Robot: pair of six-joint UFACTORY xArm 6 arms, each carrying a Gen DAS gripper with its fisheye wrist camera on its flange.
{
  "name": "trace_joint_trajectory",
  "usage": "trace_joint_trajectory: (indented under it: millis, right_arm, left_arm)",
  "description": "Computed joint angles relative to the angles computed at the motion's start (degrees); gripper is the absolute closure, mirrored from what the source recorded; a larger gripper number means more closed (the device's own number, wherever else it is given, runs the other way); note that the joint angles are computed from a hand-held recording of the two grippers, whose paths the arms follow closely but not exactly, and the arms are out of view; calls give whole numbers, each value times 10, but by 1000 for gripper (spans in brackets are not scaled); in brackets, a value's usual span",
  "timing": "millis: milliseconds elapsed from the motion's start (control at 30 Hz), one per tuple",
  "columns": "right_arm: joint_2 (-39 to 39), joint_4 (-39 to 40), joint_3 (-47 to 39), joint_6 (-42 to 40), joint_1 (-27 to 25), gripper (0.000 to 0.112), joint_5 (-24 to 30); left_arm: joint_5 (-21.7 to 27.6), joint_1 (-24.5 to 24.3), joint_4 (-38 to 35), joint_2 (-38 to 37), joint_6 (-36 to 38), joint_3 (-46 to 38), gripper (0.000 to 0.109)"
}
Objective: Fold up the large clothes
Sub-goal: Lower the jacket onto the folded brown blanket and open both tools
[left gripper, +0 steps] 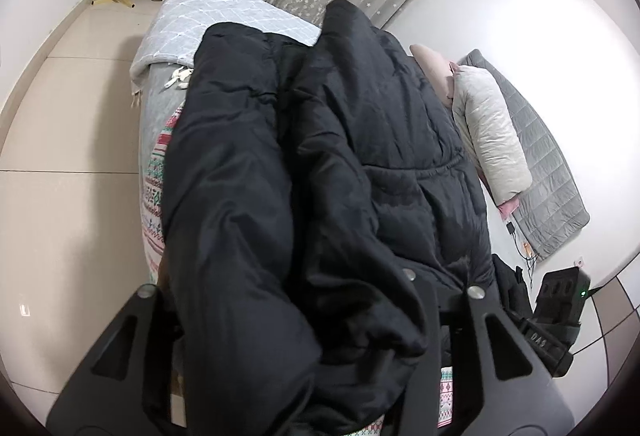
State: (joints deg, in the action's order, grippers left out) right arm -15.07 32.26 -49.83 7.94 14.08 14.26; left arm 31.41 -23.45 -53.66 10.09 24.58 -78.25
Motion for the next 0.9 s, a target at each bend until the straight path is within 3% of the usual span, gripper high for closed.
trace_joint_trajectory:
  millis: [67,200,333,433,500,600,700,833,900]
  right_arm:
    - [-2,-6,1,1,-4,79,10]
    - [-38,9,6,-27,-28,69,49]
    - [-61,-156,0,57,-66,61,35]
    - [0,-144,-89,20,-84,61,52]
    - [63,-162,-176,-7,-82,61,93]
    - [157,-243,-304,8,-67,61,155]
    - [243,-243,-413,20,-58,61,217]
    - [326,-313,-507,46,-45,61,272]
    - [350,-340,-528,48,-39,60,282]
  left_arm:
    - [-3,0,6,-9,-2,7,54]
    - [-9,14,14,-47,-13,35,53]
    - [-57,17,0,-92,-3,66,53]
    - [-90,2,35,-105,12,55,53]
    - [-101,-16,73,-95,6,31,53]
    - [-69,-28,202,-40,-98,-35,53]
    - [-41,-23,315,13,-217,-75,53]
    - [-77,-12,294,28,-233,-46,53]
    - [-82,-7,244,31,-180,-36,53]
